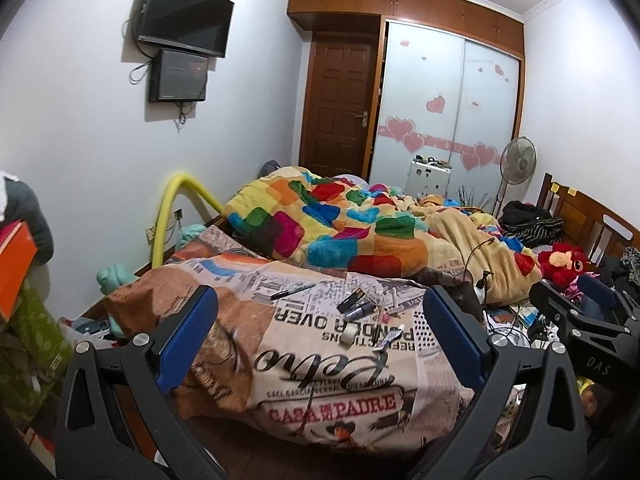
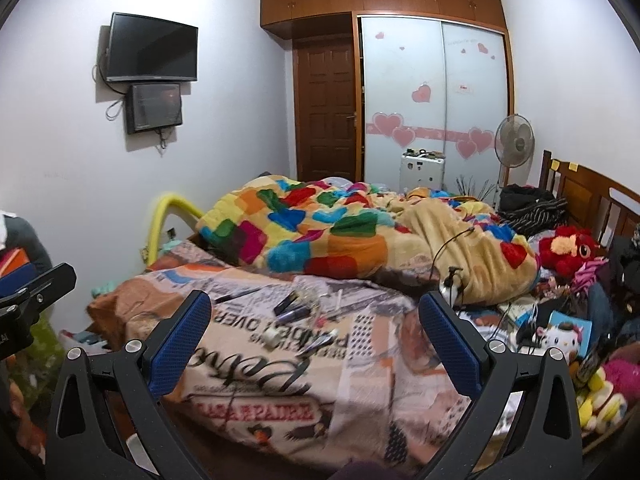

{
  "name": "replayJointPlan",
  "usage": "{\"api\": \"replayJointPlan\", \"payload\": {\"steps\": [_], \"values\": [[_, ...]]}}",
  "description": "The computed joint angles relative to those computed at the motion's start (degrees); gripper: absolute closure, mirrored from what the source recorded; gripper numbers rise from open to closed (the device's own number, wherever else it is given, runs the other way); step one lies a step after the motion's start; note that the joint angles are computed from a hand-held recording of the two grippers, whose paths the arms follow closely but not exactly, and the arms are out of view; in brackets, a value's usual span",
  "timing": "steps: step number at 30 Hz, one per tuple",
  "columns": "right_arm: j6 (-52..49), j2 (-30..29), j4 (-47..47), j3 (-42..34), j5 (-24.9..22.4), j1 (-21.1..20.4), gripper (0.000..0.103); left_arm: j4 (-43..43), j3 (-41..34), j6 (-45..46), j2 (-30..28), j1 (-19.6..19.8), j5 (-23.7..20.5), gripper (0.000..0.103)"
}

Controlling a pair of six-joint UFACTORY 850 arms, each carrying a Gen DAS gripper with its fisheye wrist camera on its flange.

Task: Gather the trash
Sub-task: 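Grasp the white tape roll with the left tool while the right tool grasps the toothpaste tube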

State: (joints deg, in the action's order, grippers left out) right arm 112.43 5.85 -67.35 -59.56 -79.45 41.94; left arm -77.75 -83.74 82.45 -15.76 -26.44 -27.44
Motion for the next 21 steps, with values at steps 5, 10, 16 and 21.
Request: {"api": "replayJointPlan", "payload": {"steps": [5,10,16,21], "values": [[-3.0,2.3,-1.4,3.0,5.7,-5.6,0.000,6.0,-7.1,-7.5,-6.3,-3.2,2.0,0.000],[-5.1,3.7,-1.9,6.6,13.5,-12.4,0.000,12.9,-13.7,-15.6,-13.1,-6.2,4.2,0.000],[-7.3,5.2,-1.2,11.1,26.3,-20.7,0.000,29.1,-23.4,-31.8,-22.8,-8.7,5.3,0.013],[-9.4,3.9,1.5,13.9,37.9,-27.9,0.000,44.4,-34.2,-46.6,-33.0,-10.2,0.9,0.019]]}}
